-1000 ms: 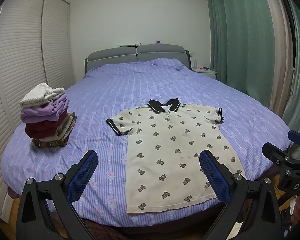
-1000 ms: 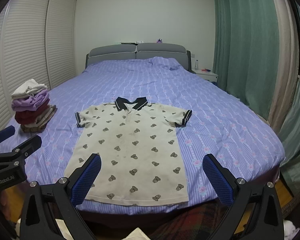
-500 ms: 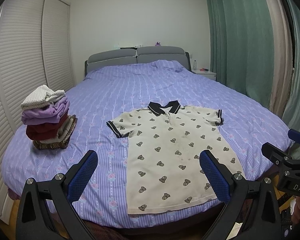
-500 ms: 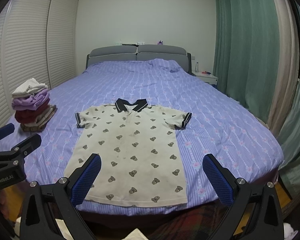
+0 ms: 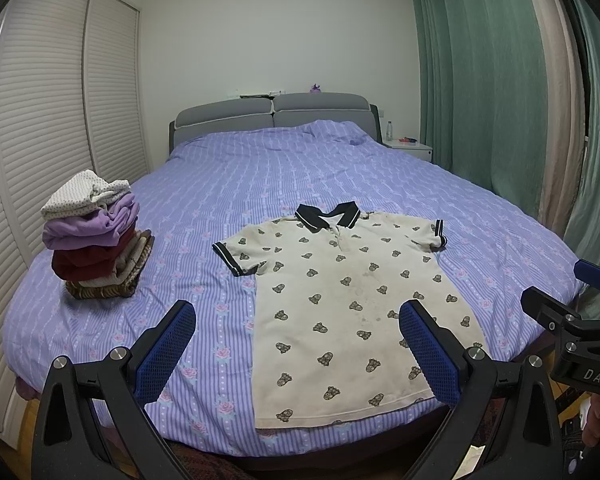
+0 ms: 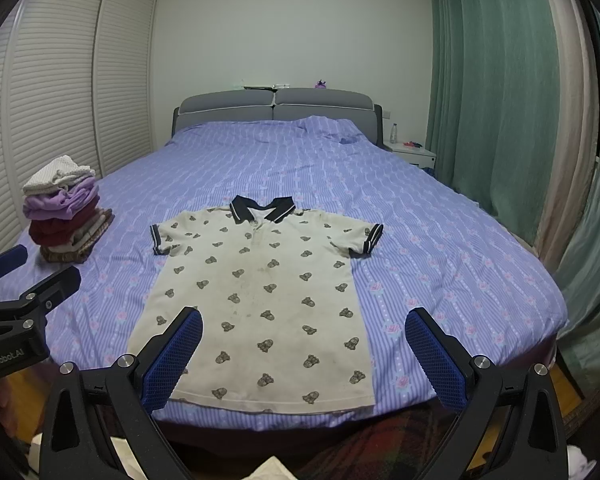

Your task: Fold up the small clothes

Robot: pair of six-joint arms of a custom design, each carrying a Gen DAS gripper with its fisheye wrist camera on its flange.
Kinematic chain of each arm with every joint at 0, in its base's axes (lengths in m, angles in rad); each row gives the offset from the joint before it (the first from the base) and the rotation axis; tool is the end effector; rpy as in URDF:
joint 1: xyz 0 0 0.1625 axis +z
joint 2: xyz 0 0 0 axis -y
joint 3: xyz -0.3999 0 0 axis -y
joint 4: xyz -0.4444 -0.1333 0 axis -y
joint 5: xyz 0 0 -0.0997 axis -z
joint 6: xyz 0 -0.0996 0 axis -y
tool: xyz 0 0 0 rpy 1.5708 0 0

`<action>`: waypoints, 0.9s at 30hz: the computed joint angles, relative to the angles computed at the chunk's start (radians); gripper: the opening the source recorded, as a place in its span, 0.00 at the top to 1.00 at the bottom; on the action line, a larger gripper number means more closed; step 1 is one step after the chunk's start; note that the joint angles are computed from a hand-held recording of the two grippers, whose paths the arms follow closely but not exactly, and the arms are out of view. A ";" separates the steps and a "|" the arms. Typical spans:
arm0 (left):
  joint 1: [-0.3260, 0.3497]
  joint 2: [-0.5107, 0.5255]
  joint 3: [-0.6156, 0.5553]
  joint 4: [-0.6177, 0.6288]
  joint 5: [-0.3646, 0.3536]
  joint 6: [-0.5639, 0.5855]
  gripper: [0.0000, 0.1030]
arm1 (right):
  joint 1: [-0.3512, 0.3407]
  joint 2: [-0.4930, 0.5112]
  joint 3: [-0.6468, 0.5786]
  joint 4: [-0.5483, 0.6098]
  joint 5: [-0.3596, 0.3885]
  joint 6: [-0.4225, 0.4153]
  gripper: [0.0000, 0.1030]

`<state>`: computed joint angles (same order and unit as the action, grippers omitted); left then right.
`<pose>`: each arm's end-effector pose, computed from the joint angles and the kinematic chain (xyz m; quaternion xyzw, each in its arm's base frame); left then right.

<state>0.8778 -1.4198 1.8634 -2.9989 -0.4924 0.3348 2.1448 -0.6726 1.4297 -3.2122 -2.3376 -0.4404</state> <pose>-0.1851 -0.5689 0.4241 0.1604 0.7778 -0.4797 0.3730 0.4636 -0.5987 0.1381 0.2672 -0.8104 0.4185 0.3109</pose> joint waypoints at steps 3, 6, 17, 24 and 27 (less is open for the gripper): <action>0.001 0.003 -0.003 -0.004 0.001 0.004 0.00 | 0.000 -0.001 0.000 -0.001 0.001 -0.001 0.01; 0.000 0.003 -0.004 -0.002 0.001 0.003 0.00 | 0.000 0.000 -0.002 0.003 0.001 0.000 0.01; -0.001 0.008 -0.007 -0.013 0.000 0.011 0.00 | 0.000 0.001 -0.004 0.002 0.002 -0.003 0.01; -0.002 0.005 -0.003 -0.015 0.000 0.012 0.00 | 0.000 0.002 -0.005 0.003 0.002 -0.003 0.01; -0.002 0.005 -0.004 -0.012 0.001 0.009 0.00 | 0.000 0.002 -0.007 0.008 0.002 -0.002 0.01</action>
